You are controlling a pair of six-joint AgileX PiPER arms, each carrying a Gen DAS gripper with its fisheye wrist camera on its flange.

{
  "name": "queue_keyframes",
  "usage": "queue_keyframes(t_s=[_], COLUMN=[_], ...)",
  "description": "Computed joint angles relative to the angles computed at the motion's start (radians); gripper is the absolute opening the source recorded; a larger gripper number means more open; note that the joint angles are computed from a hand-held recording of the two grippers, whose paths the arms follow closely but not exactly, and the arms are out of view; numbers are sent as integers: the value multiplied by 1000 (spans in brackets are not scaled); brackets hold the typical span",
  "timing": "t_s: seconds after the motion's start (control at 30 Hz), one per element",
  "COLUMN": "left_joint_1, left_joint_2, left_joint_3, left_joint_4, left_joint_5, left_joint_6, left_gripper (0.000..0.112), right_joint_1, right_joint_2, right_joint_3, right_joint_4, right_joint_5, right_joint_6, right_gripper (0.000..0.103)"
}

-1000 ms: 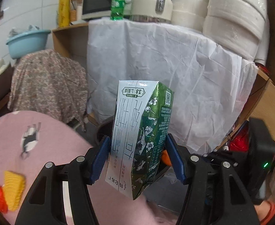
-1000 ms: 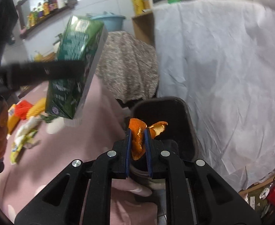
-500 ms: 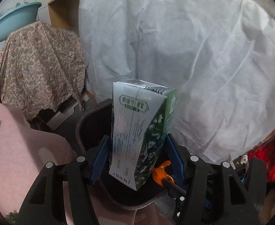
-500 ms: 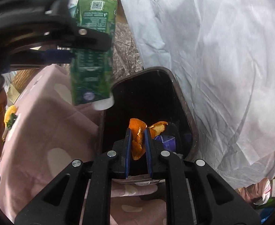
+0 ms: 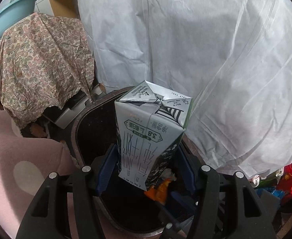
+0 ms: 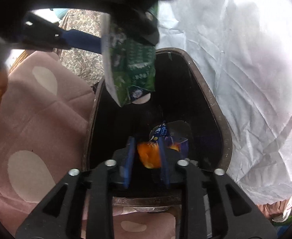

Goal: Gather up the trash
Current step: 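Carry the peel and carton over the black bin and open both tools to drop them, then move both open tools back over the table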

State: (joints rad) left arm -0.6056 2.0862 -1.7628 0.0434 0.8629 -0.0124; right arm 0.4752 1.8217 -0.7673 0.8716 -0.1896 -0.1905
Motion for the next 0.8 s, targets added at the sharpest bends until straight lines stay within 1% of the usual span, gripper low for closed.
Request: queue_keyframes(t_s=[0.03,0.13,0.2,0.27,0.3,0.33,0.37,0.5,0.63,0.7,0.73,0.77,0.8], left_joint_1=[0,7,11,11,11,12,13,7,-2,4,8,12,15], left_joint_2=[7,37,59,85,101,113,124,170,176,167,153,134,123], left_joint_3=[-5,-35,-56,-80,-96,-105,-114,-146,-163,-168,-166,-157,-149], left_joint_4=[5,10,9,14,20,21,18,23,53,40,24,13,6], left_joint_5=[2,20,35,61,77,88,98,134,159,160,156,147,138], left_joint_6=[-3,-17,-26,-45,-60,-73,-83,-92,-112,-105,-93,-79,-69], left_gripper=[59,59,59,59,59,59,59,59,60,64,69,72,72], right_joint_1=[9,28,49,78,91,104,106,123,158,190,218,246,258], right_joint_2=[-2,-21,-43,-70,-78,-88,-96,-128,-143,-155,-166,-156,-167], right_joint_3=[6,33,54,82,88,105,120,155,156,164,171,168,174], right_joint_4=[34,6,65,138,194,213,193,253,446,522,570,584,601], right_joint_5=[-16,-47,-66,-102,-119,-145,-152,-161,-183,-218,-263,-296,-310], right_joint_6=[-26,14,-38,-98,-146,-154,-130,-168,-370,-426,-452,-442,-447], right_gripper=[48,48,49,58,66,68,68,68,68,68,68,68,68])
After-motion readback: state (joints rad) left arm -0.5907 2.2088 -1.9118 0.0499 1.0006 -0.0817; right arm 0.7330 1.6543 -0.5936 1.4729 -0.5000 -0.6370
